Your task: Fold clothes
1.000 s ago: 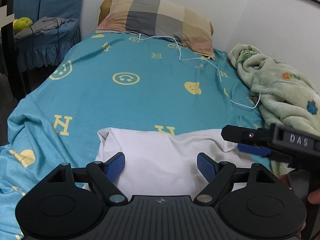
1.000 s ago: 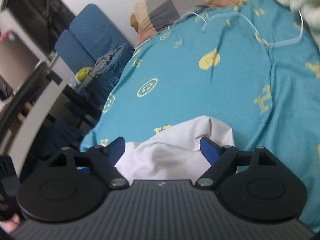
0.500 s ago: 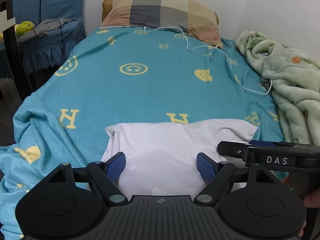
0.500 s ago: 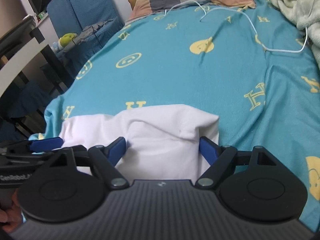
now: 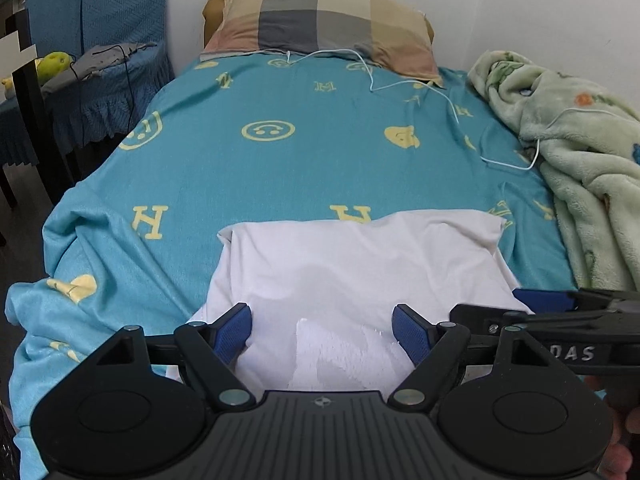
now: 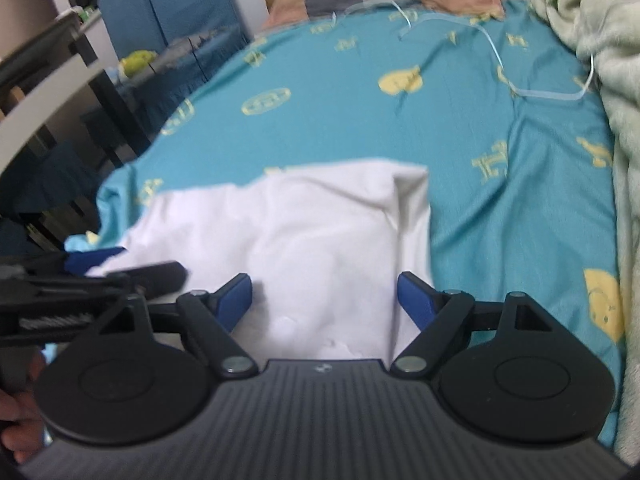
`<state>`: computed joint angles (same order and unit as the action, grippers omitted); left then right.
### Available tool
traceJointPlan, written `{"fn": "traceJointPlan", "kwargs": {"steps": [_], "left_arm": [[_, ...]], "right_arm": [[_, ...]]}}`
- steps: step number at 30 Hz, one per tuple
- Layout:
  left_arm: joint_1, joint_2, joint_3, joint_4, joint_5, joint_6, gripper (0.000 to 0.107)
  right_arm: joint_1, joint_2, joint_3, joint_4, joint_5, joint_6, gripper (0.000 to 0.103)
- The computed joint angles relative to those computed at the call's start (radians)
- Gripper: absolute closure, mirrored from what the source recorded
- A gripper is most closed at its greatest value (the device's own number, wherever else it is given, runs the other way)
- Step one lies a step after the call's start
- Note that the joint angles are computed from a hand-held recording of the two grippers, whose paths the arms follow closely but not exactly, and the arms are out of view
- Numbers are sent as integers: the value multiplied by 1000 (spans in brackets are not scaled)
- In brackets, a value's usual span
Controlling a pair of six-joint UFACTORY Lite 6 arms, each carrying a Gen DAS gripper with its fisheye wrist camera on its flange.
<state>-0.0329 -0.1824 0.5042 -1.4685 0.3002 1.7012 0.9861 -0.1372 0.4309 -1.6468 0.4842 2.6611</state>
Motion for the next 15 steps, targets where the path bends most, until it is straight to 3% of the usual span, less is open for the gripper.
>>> {"fn": "traceJointPlan", "kwargs": {"steps": [5, 8, 11, 15], "left_arm": [[-7, -11, -18, -75, -9, 76, 27], [-9, -48, -28, -9, -10, -15, 28], [-14, -142, -60, 114, -11, -154, 28], [-2, -337, -116, 398, 35, -448, 28]], "right_arm": [[14, -19, 3, 44, 22, -40, 21], [36, -59, -2, 102, 43, -78, 21], [90, -120, -2, 207, 110, -169, 21], [187, -236, -5, 344, 223, -270, 21]]}}
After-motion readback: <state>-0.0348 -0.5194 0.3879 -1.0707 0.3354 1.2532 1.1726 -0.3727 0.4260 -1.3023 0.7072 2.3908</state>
